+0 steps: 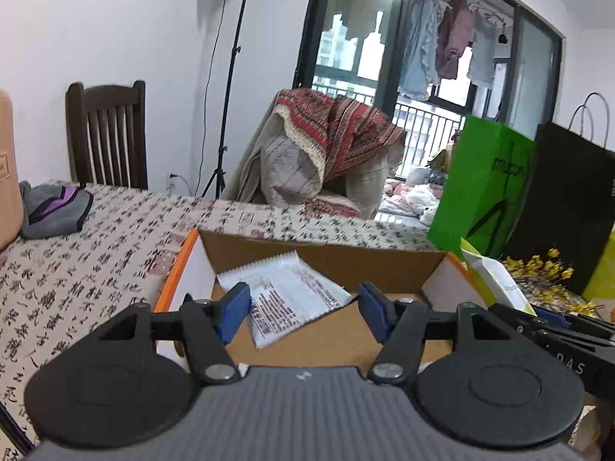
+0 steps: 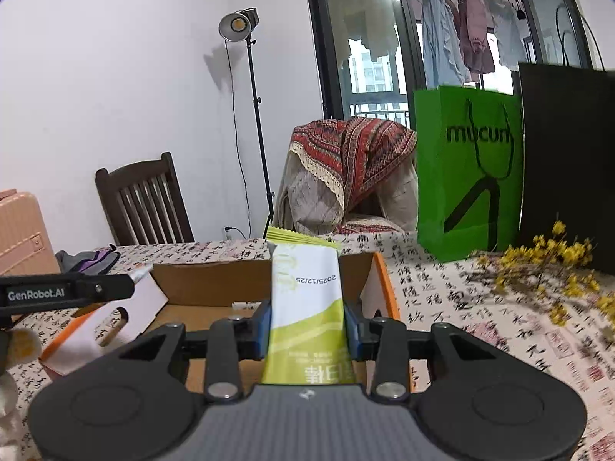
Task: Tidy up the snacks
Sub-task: 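Carry both packets into the cardboard box and open both grippers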
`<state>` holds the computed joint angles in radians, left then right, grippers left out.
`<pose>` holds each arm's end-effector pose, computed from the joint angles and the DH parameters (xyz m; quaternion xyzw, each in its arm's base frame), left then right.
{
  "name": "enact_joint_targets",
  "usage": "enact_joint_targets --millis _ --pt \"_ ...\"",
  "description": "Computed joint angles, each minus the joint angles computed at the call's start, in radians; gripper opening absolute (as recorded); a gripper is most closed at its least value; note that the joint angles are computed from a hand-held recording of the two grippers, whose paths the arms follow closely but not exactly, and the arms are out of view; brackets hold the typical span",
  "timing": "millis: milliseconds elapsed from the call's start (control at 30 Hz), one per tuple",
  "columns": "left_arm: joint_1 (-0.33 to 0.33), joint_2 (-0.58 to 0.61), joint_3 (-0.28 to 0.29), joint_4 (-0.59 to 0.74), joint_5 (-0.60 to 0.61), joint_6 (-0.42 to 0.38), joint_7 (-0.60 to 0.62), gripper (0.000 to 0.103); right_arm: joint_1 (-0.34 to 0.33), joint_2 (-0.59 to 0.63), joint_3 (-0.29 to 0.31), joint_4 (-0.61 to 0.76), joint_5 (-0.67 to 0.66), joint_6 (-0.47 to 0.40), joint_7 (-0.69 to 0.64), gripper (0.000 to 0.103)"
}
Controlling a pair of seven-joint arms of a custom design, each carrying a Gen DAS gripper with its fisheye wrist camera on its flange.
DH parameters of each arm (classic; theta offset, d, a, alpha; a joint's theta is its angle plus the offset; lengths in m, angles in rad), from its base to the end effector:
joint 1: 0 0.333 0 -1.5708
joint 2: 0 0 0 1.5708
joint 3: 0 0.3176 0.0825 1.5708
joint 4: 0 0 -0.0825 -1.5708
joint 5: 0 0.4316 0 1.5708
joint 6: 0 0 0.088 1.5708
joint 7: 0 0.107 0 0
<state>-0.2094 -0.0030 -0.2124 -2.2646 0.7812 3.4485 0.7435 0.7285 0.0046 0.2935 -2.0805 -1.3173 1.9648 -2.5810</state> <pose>0.4933 -0.3111 0.4549 -0.4390 0.7269 -0.4930 0.1892 0.3662 0.4779 0.4354 -0.4420 0.7074 -0.4199 0.3576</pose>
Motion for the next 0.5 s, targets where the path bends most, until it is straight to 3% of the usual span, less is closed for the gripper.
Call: enact_joint_targets --millis 67,233,267,333,400,433,467,500 --pt "0.0 0.012 0.001 0.01 0.009 -0.016 0.0 0.057 -0.004 0.002 -0.004 -0.007 0.001 0.009 0.005 0.037" --pt "-0.003 0.016 0.001 -0.004 -0.049 -0.004 0.058 0.057 -0.009 -0.002 -0.008 -0.024 -0.004 0.031 0.016 0.038" --pt "-0.007 0.014 0.0 -0.01 -0.077 -0.003 0.086 0.059 -0.01 -0.001 -0.008 -0.025 -0.002 0.037 0.011 0.041" --pt "-0.005 0.013 0.001 -0.012 -0.077 0.0 0.083 0.072 -0.011 0.0 -0.007 -0.026 -0.001 0.04 0.006 0.044" --pt "-0.017 0.003 -0.007 -0.038 -0.208 0.01 0.191 0.089 -0.011 -0.007 -0.007 -0.031 0.002 0.051 0.002 0.065" --pt "-0.018 -0.002 -0.009 -0.045 -0.236 0.016 0.213 0.092 -0.011 -0.01 -0.006 -0.035 0.0 0.054 0.003 0.084" --pt "-0.016 -0.005 -0.007 -0.047 -0.229 0.02 0.201 0.102 -0.011 -0.013 -0.004 -0.038 -0.005 0.052 0.009 0.096" --pt "-0.015 -0.01 -0.007 -0.052 -0.232 0.026 0.191 0.103 -0.011 -0.015 -0.002 -0.04 -0.007 0.044 0.014 0.099"
